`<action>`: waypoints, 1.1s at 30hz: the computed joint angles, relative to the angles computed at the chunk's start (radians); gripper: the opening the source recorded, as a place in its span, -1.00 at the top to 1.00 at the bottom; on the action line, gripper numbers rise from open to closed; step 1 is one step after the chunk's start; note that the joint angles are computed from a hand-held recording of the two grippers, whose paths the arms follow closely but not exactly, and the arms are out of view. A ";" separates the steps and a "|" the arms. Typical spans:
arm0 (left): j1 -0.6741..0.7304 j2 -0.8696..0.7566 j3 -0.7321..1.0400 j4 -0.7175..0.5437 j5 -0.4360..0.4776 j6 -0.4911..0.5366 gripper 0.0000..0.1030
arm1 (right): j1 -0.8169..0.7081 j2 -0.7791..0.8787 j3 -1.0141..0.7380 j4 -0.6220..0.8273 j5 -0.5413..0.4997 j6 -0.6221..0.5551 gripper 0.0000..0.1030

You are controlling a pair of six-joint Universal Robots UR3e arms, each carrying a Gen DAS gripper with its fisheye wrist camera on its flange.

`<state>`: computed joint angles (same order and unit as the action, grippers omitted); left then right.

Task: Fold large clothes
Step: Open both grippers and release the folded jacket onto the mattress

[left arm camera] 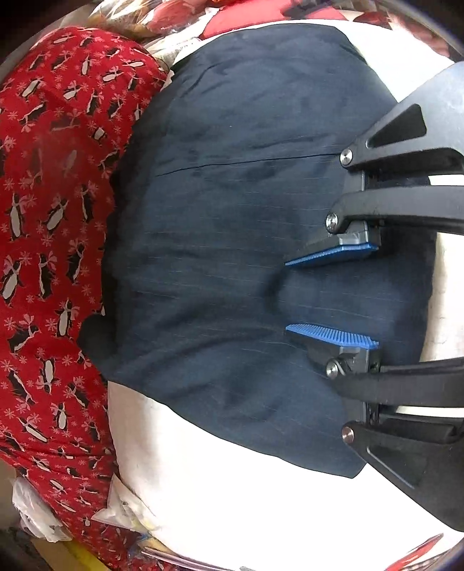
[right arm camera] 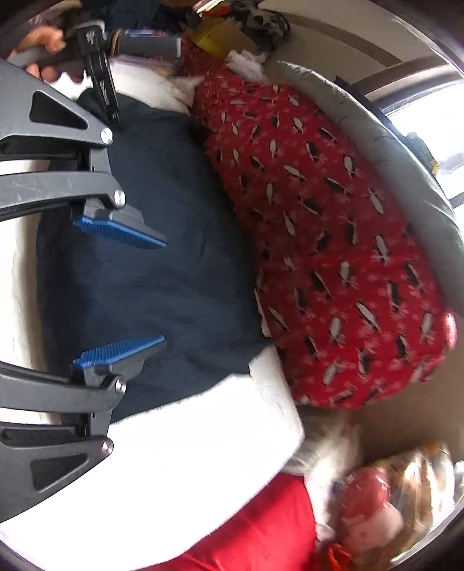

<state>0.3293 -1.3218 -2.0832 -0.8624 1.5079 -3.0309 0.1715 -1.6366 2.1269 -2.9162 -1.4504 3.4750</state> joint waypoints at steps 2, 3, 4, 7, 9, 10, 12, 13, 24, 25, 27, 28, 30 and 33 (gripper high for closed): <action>-0.006 -0.002 0.006 -0.007 0.006 -0.006 0.33 | 0.021 0.103 -0.069 0.119 -0.038 -0.011 -0.19; -0.007 -0.005 0.015 -0.021 0.006 -0.009 0.32 | 0.010 0.159 -0.113 0.185 -0.030 -0.038 -0.20; -0.007 -0.004 0.017 -0.031 0.005 -0.013 0.28 | 0.020 0.176 -0.117 0.181 -0.047 -0.067 -0.19; -0.010 -0.001 0.020 -0.041 0.007 -0.016 0.26 | 0.090 0.188 -0.195 0.237 -0.154 -0.080 -0.18; 0.004 0.027 0.041 -0.107 -0.013 -0.020 0.26 | 0.093 0.167 -0.197 0.212 -0.143 -0.044 -0.18; 0.031 0.061 0.038 -0.135 -0.056 -0.014 0.26 | 0.084 0.141 -0.156 0.149 -0.117 -0.024 -0.20; 0.099 0.137 0.025 -0.201 -0.168 0.008 0.16 | 0.062 0.124 -0.123 0.038 -0.015 0.006 -0.19; 0.120 0.160 0.018 -0.229 -0.208 0.010 -0.04 | 0.074 0.141 -0.135 0.016 -0.008 0.019 -0.19; 0.167 0.110 0.073 -0.262 -0.295 0.072 -0.17 | 0.066 0.302 -0.280 0.057 0.048 -0.020 -0.14; 0.190 0.107 0.088 -0.264 -0.319 0.064 -0.17 | 0.052 0.289 -0.291 0.049 0.043 0.018 -0.16; 0.204 0.058 0.121 -0.221 -0.319 0.030 -0.17 | -0.035 0.319 -0.344 0.045 0.066 0.057 -0.16; 0.191 0.017 0.127 -0.178 -0.288 0.006 -0.18 | -0.051 0.338 -0.369 0.063 0.046 0.053 -0.16; 0.166 -0.081 0.134 -0.135 -0.234 -0.019 -0.18 | -0.058 0.368 -0.372 0.108 -0.014 0.021 -0.11; 0.171 -0.121 0.081 -0.074 -0.234 0.005 -0.18 | -0.116 0.362 -0.267 0.093 0.020 -0.008 -0.18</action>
